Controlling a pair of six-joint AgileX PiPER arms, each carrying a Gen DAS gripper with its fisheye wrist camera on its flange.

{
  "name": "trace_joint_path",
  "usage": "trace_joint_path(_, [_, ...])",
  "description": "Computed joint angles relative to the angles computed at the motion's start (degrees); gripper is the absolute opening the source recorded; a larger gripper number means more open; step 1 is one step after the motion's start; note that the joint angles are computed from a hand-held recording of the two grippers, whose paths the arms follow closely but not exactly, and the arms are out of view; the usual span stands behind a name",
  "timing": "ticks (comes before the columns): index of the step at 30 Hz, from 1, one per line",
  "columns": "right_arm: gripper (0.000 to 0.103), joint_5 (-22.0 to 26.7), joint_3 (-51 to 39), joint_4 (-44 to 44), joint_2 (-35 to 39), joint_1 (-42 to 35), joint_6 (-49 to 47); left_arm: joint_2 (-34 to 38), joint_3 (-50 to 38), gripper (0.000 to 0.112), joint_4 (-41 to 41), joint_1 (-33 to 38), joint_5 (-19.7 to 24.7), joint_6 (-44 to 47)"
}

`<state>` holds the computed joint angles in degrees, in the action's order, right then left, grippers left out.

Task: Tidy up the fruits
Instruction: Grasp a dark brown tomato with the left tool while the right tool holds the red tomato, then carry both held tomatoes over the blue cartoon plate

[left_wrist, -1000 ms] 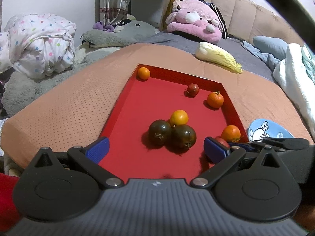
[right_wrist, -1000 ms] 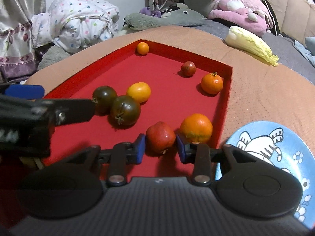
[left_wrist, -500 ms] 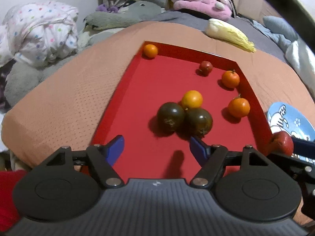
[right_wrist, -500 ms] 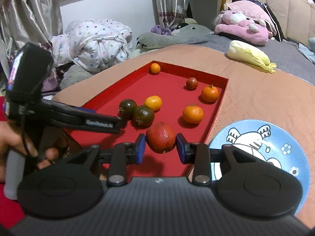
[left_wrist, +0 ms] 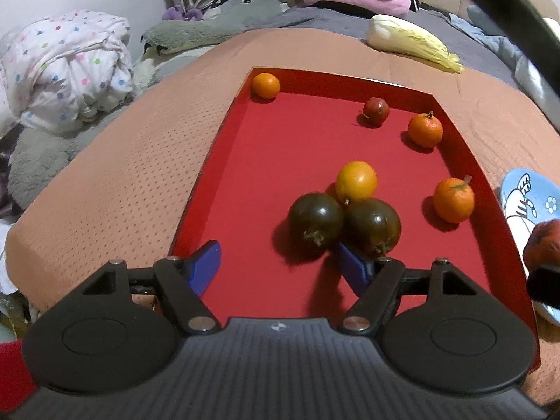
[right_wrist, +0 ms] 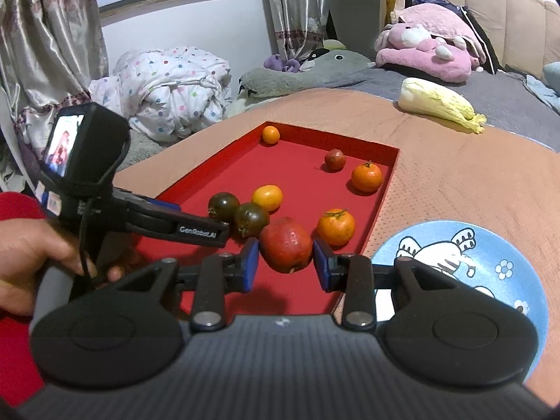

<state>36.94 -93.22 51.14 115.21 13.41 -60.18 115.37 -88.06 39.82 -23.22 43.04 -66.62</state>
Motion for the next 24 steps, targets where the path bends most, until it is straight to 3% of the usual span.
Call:
trace_joint_path(13, [0.037, -0.1, -0.5, -1.6, 0.2, 0.1, 1.3, 5.1, -7.0, 0.077, -2.1, 1.8, -0.9, 8.3])
trace_joint_path(19, [0.037, -0.6, -0.4, -2.4, -0.2, 0.3, 2.1, 3.8, -4.6, 0.041, -6.3, 4.1, -9.1, 11.5])
trace_joint_path(24, [0.037, -1.1, -0.3, -1.9, -0.6, 0.2, 2.3, 2.2, -2.0, 0.041, -7.1, 4.5, -10.7, 10.1])
